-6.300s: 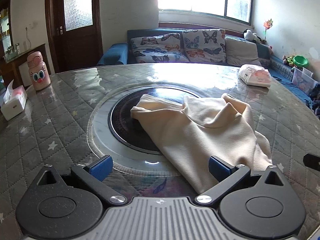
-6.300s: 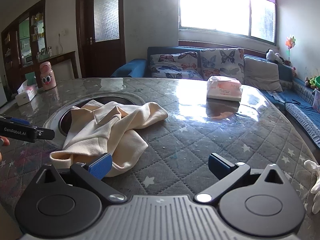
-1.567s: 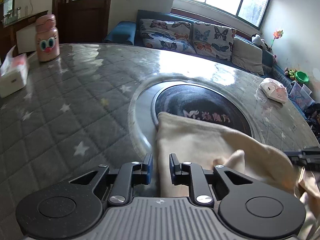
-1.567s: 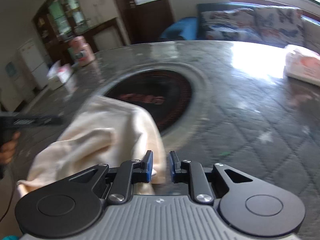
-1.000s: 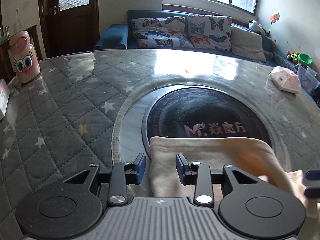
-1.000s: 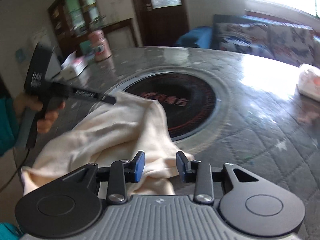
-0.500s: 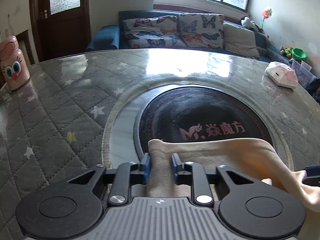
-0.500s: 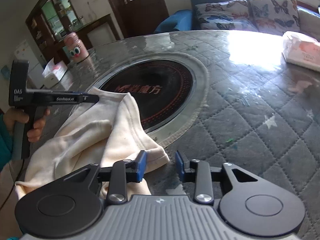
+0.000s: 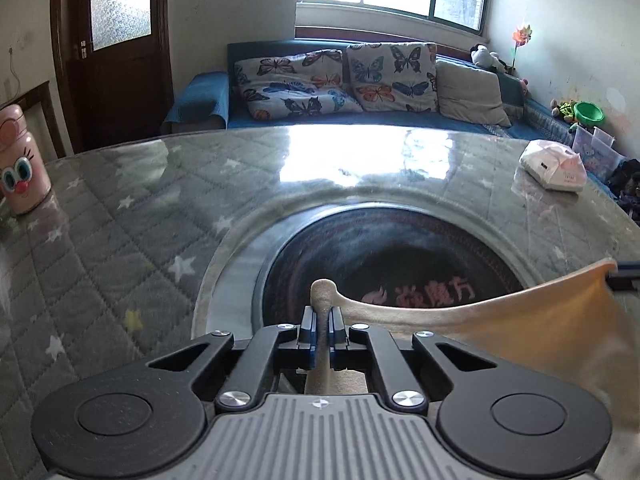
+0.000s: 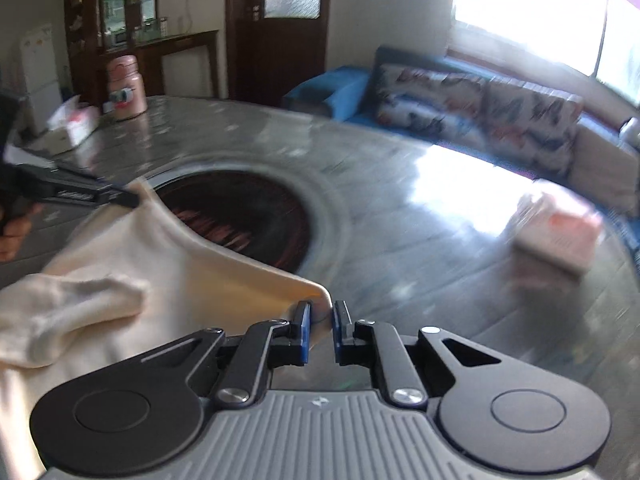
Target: Fold clothes
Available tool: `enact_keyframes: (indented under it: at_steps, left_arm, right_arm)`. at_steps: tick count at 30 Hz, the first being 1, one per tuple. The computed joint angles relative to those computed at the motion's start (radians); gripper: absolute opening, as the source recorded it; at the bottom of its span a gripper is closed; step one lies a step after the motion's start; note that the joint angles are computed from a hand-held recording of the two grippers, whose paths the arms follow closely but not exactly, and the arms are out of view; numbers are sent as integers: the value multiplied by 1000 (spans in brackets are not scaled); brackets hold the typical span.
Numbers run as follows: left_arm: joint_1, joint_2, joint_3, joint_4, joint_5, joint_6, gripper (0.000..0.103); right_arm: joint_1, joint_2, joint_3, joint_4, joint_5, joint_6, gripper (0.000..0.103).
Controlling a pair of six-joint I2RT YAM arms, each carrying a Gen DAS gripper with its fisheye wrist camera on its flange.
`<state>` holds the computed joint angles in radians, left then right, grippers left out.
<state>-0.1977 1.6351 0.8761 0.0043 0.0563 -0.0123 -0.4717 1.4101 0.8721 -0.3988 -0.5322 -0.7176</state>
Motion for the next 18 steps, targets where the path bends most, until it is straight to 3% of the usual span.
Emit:
enact_keyframes:
  at_steps: [9,16,18]
  left_arm:
    - [-27,143,156,10,-27,-26,6]
    - [-41,180,204,-23,-18,-29,12]
    - [-56,135,160,-7,-28,-5,21]
  right_arm:
    - [97,150,69,259,154,66,9]
    - [129,270,122,268,203,107,12]
    - [121,251,106,270,192,109,16]
